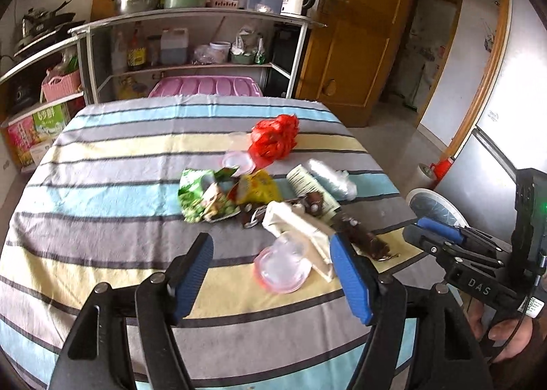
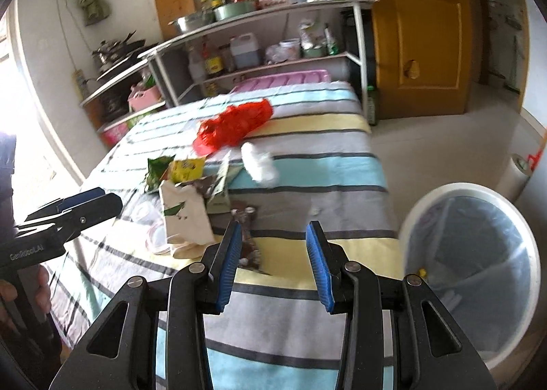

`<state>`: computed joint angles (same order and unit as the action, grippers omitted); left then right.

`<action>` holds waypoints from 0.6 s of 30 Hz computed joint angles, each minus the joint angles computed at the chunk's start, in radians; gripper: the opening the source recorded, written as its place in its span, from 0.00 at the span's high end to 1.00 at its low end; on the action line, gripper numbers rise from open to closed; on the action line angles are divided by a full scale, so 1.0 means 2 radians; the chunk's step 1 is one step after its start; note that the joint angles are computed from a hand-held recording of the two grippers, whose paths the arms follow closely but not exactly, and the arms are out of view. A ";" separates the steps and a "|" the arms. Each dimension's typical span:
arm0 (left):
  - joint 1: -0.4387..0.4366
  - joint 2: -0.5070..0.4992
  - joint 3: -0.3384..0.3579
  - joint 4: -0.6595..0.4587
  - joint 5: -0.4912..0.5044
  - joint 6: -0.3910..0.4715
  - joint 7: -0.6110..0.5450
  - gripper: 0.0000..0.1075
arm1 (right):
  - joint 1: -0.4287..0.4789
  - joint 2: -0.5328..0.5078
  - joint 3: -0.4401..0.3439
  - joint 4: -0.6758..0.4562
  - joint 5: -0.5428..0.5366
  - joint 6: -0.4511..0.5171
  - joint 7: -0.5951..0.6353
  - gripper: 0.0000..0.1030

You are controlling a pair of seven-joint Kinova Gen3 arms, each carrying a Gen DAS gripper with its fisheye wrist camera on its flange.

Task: Collect trash
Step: 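Grasp the clear plastic cup with the left tool while the right tool grasps the brown wrapper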

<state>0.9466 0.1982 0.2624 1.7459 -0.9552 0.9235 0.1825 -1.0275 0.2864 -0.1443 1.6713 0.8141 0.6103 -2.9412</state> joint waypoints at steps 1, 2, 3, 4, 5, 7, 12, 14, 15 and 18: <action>-0.004 -0.004 -0.001 0.007 0.003 -0.010 0.000 0.31 | 0.003 0.007 -0.004 -0.009 -0.007 0.003 0.014 0.61; -0.007 -0.006 -0.001 0.013 0.005 -0.018 0.000 0.31 | 0.005 0.010 -0.006 -0.012 -0.013 0.003 0.023 0.61; -0.010 -0.009 -0.001 0.020 0.004 -0.029 -0.001 0.30 | 0.007 0.014 -0.007 -0.019 -0.021 0.005 0.036 0.61; -0.013 -0.010 0.000 0.025 0.005 -0.038 -0.004 0.29 | 0.008 0.019 -0.008 -0.025 -0.030 0.006 0.047 0.61; -0.016 -0.010 0.001 0.028 0.007 -0.044 -0.008 0.28 | 0.006 0.021 -0.006 -0.028 -0.035 0.008 0.053 0.61; -0.023 -0.009 0.001 0.032 0.012 -0.062 -0.021 0.27 | 0.003 0.027 -0.002 -0.037 -0.043 0.014 0.066 0.61; -0.030 0.001 -0.007 0.029 0.031 -0.085 -0.049 0.26 | -0.001 0.038 0.003 -0.054 -0.069 0.026 0.098 0.61; -0.029 0.005 -0.012 0.026 0.034 -0.086 -0.053 0.26 | -0.001 0.041 0.006 -0.058 -0.077 0.028 0.106 0.61; -0.027 0.008 -0.014 0.022 0.033 -0.082 -0.056 0.26 | -0.001 0.041 0.008 -0.057 -0.080 0.027 0.108 0.61; -0.023 0.017 -0.021 0.015 0.031 -0.078 -0.062 0.26 | 0.002 0.044 0.009 -0.061 -0.090 0.023 0.121 0.61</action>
